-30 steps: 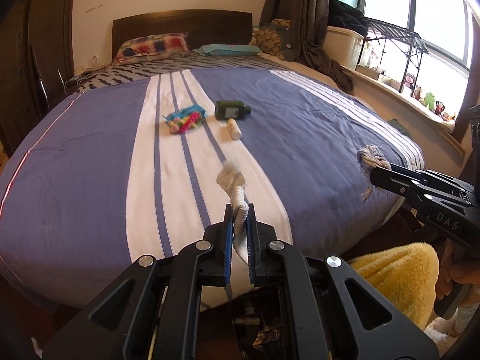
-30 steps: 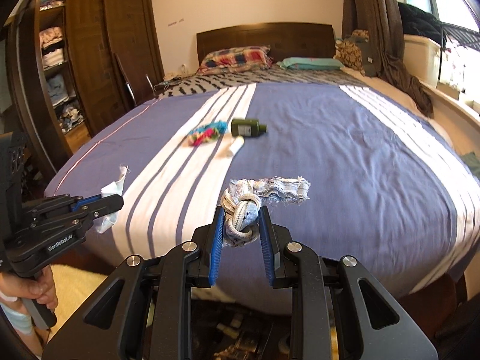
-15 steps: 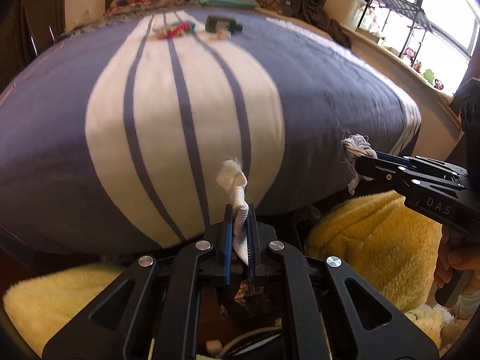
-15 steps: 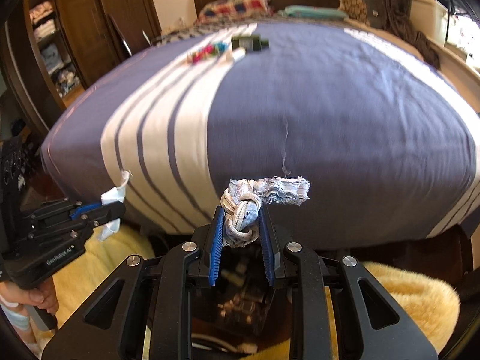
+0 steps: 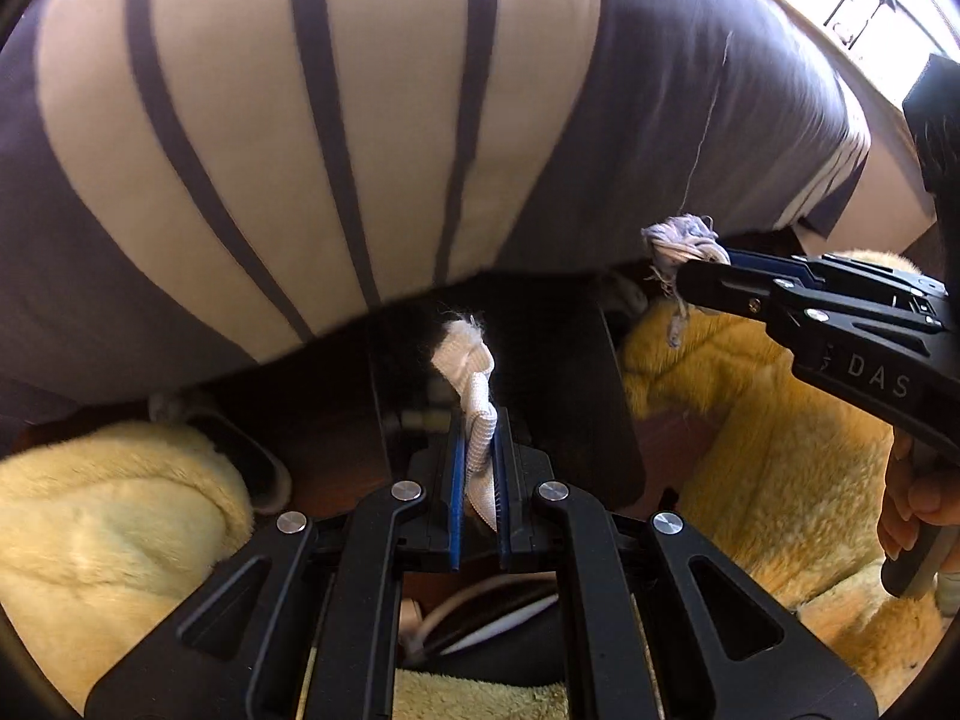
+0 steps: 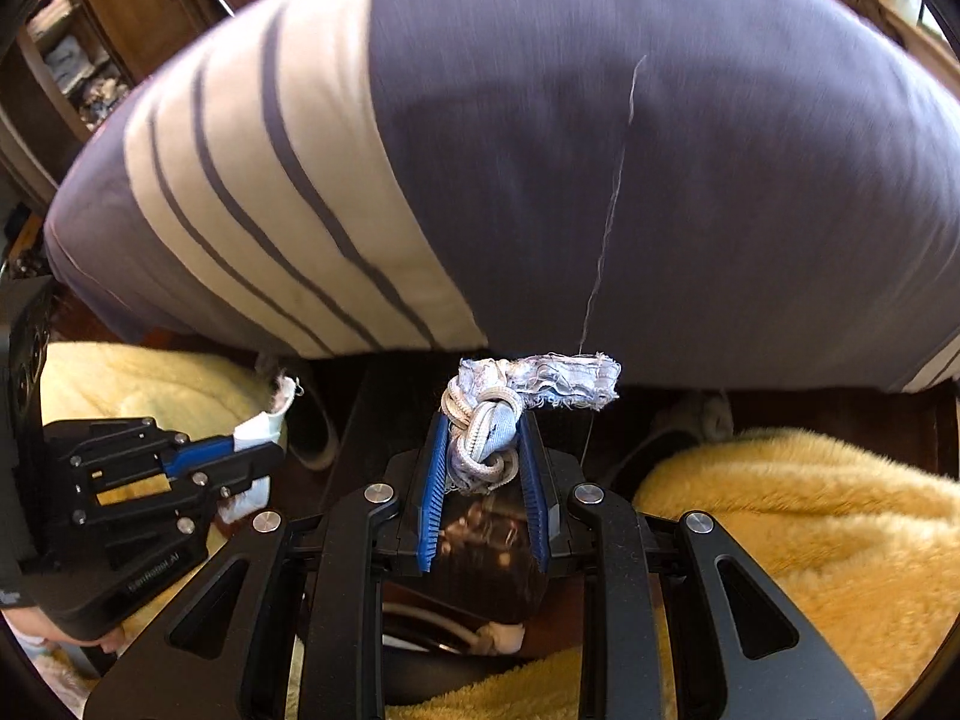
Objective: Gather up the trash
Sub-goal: 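Lower the tube and cable into the floor bin and open both tools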
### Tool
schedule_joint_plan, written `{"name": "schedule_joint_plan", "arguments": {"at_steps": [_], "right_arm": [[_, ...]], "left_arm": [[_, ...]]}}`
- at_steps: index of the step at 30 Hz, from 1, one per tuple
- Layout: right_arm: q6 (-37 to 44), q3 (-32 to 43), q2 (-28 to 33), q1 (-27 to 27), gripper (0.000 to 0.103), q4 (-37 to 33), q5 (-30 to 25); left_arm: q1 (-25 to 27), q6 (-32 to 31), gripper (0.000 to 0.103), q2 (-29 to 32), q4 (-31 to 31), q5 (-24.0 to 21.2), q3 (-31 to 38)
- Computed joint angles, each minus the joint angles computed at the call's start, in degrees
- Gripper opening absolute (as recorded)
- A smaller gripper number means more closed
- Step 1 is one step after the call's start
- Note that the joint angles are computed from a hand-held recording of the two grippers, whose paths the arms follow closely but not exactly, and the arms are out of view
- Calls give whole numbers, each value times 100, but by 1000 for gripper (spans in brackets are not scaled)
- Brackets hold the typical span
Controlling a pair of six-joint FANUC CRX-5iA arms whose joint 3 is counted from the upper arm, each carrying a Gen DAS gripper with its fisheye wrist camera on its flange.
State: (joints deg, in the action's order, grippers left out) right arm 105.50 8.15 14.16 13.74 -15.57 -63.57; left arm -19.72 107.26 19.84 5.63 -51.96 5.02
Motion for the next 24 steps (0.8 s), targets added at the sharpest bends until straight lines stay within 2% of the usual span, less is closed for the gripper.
{"name": "schedule_joint_plan", "arguments": {"at_steps": [7, 15, 21, 22, 24], "right_arm": [[-156, 230, 423, 17, 24, -80, -485], [-97, 484, 743, 44, 25, -166, -849], [-127, 605, 792, -21, 26, -221, -936], [-148, 632, 793, -30, 30, -241, -956], [-133, 667, 796, -74, 43, -328, -992]], "left_arm": [[191, -523, 7, 334, 738, -118, -122], [210, -870, 8, 594, 1094, -253, -20], [240, -785, 18, 567, 1115, -245, -61], [242, -765, 21, 553, 1107, -236, -70], [232, -691, 24, 526, 1036, -233, -58]]}}
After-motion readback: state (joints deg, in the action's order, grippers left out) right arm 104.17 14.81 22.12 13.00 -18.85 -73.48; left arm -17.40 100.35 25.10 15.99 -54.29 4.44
